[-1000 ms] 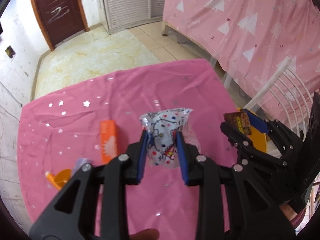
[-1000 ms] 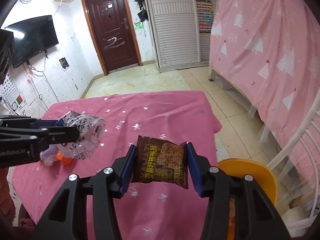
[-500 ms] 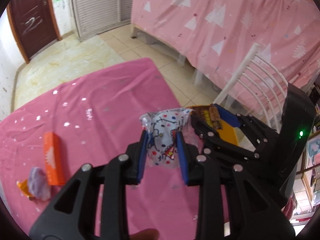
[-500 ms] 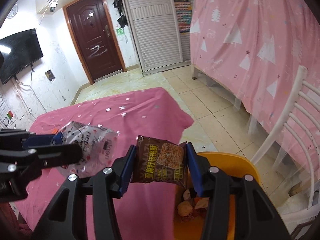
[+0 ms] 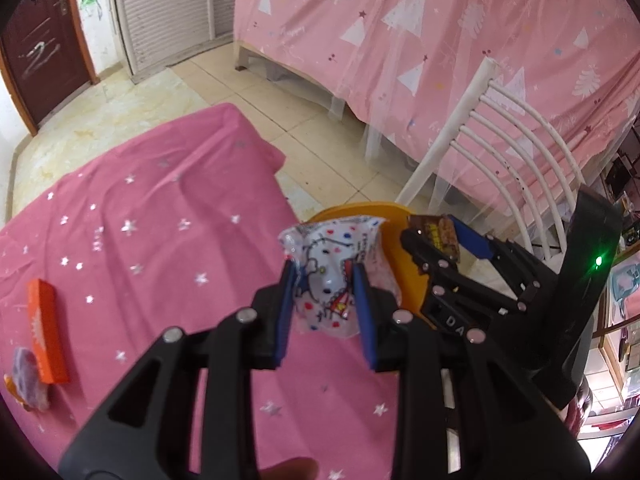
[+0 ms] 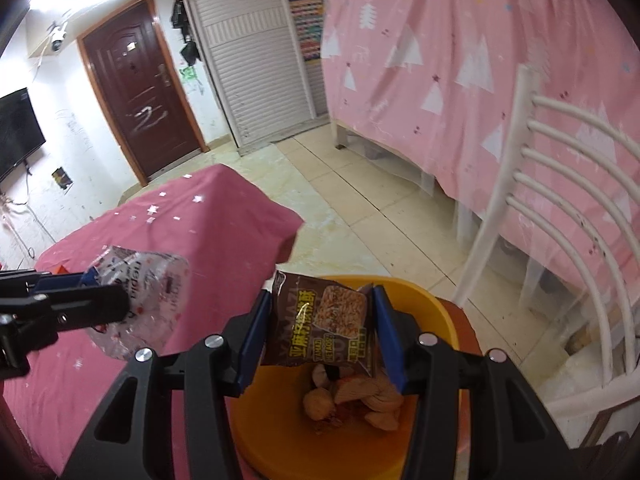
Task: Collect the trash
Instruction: 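Carry the wrapper and snack packet to the yellow bin and release both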
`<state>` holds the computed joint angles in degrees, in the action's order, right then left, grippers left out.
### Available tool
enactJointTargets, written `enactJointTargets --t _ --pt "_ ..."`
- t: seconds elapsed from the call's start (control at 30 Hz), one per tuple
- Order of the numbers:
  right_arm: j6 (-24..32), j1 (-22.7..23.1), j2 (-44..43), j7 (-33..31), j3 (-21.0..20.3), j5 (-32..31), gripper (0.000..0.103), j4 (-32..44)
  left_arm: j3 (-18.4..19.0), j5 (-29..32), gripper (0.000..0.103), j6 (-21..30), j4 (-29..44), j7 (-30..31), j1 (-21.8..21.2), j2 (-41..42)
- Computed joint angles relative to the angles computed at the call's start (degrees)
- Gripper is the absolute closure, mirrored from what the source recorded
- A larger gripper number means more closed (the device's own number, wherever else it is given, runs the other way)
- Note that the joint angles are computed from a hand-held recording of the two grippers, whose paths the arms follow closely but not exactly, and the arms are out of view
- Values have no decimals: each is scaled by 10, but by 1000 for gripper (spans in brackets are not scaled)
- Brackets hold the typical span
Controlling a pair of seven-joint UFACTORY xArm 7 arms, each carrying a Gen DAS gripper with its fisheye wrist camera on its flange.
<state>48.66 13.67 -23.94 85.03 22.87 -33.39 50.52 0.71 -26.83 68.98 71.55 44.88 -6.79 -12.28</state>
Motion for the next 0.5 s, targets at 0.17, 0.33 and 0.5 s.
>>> enactJointTargets --t 0.17,0.33,0.5 --pt "-20 -1 -19 6 -9 12 59 -35 -14 7 76 -21 -15 -12 -10 0" --pt "-43 -9 -39 6 -12 31 56 -69 -22 17 70 -31 -19 -25 -20 2" --pt "-53 -15 -42 3 -9 42 51 -79 -24 24 46 -41 -33 -34 -27 -8"
